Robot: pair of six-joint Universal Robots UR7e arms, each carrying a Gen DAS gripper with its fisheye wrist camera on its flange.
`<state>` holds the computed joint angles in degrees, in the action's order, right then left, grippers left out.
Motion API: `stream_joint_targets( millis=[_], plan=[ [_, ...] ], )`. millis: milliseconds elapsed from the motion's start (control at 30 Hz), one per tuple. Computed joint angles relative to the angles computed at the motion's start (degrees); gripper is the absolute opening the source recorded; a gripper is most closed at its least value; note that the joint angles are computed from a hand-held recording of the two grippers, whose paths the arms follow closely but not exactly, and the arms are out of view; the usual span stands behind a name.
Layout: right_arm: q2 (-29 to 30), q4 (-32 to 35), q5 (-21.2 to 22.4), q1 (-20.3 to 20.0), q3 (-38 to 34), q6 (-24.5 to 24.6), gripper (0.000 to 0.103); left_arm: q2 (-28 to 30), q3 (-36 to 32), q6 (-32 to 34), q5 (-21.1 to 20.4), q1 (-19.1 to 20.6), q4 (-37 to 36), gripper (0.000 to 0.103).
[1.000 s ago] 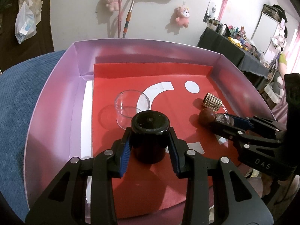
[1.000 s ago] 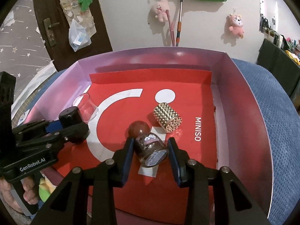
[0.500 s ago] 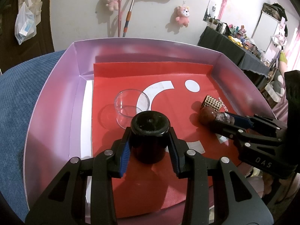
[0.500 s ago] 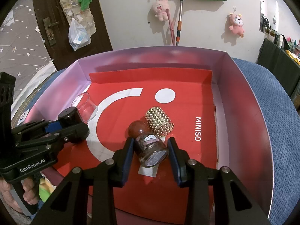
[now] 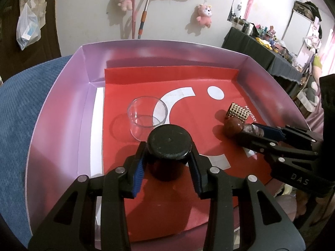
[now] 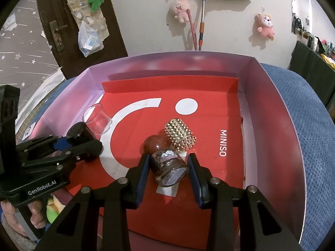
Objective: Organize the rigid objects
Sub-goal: 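Lower the cap and jar onto the red paper and open both tools, then withdraw both tools from the box toward the objects outside it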
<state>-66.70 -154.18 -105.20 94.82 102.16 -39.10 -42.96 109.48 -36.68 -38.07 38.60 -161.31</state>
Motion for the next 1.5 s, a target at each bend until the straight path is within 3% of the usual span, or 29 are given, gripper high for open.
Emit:
stream_joint_targets(
  millis=[133,333,467,533,767,1000,1500],
  plan=[
    [-0.6,0.3,0.8,-0.1,0.2,0.1,0.041,0.0,0.3,-0.4,1.2,-0.6,-0.1,0.054],
    [-1.5,0.5,1.6,0.0,0.5,0.2,0.047,-0.4,0.7,-0.4,1.7,-1.3,-0.3,0.055],
    [-2.5,0.3,2.3,0.0,1.1,0.1,0.053,-0.7,1.2,-1.3,2.7,-1.8,0.2,0.065],
    [-2.8,0.0,2.6,0.0,1.3,0.0,0.058,-0.8,1.2,-1.6,3.0,-2.0,0.4,0.065],
    [-3.9,0.0,3.5,0.1,1.9,-0.1,0.059,-1.4,1.7,-2.9,3.9,-2.8,2.0,0.070],
    [-5.4,-0.4,4.7,0.1,2.9,-0.2,0.070,-1.7,2.2,-3.6,5.4,-4.2,3.6,0.070],
    [-8.9,-0.9,8.0,0.0,5.2,-1.1,0.092,-3.1,3.9,-4.4,4.2,-5.7,3.5,0.076]
  ],
)
